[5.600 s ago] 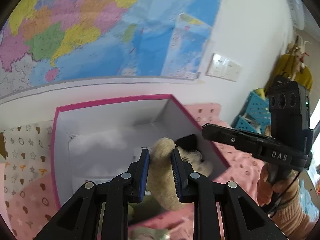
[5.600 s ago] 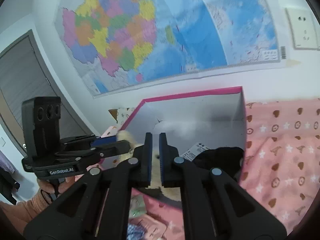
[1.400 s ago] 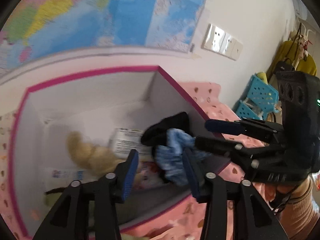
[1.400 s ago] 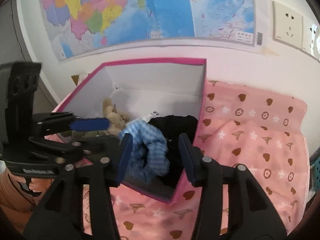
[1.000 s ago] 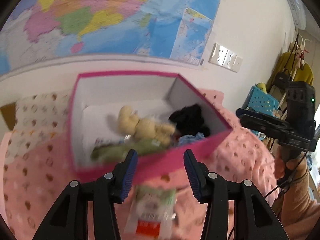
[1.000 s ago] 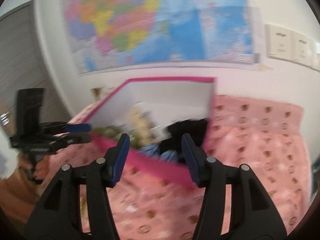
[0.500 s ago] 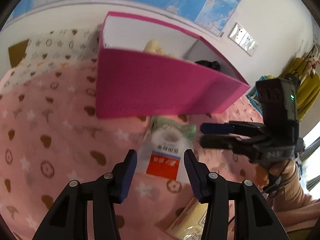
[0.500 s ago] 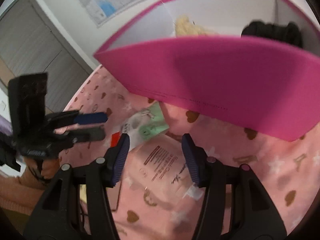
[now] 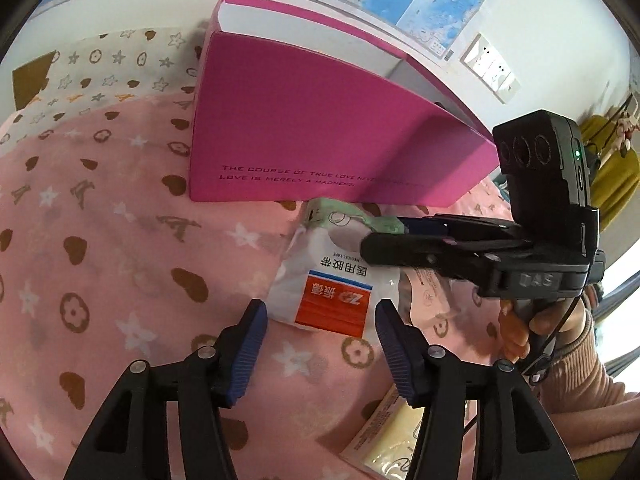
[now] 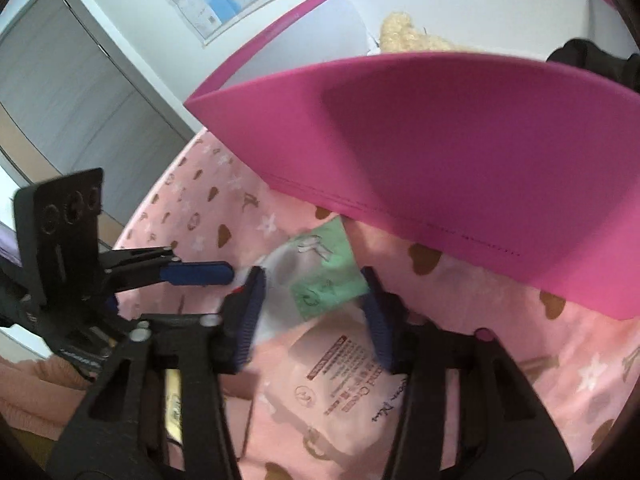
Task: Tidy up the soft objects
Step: 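Move the right gripper to the white-and-green medical tape bag and grasp it, then lift the medical tape bag into the magenta box and open the right gripper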
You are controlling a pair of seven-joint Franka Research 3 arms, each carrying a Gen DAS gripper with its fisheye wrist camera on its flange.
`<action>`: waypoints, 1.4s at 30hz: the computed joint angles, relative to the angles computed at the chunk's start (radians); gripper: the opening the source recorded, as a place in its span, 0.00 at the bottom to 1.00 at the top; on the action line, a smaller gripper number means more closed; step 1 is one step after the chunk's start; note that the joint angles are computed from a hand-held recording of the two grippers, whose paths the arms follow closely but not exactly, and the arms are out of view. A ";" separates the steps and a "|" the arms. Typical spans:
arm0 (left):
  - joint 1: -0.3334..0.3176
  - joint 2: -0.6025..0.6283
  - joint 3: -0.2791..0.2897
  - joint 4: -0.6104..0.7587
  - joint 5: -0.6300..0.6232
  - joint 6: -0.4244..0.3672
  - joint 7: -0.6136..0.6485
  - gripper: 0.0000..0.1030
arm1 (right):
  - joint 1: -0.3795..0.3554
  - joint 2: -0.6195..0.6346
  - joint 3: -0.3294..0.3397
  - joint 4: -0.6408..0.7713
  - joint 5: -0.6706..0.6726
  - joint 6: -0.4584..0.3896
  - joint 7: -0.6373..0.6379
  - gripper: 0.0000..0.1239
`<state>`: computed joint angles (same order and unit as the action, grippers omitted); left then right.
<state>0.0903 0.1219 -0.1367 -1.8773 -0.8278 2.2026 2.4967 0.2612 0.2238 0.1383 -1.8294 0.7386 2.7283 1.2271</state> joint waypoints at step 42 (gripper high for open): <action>-0.047 0.134 -0.050 0.367 0.037 0.121 0.021 0.62 | -0.003 0.011 0.006 0.198 0.334 0.168 -0.309 0.11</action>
<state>0.0429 0.2559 -0.1867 -1.5105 -0.7909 2.3240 2.5178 0.2579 0.2349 0.1448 -1.6316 1.0729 2.8964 0.9180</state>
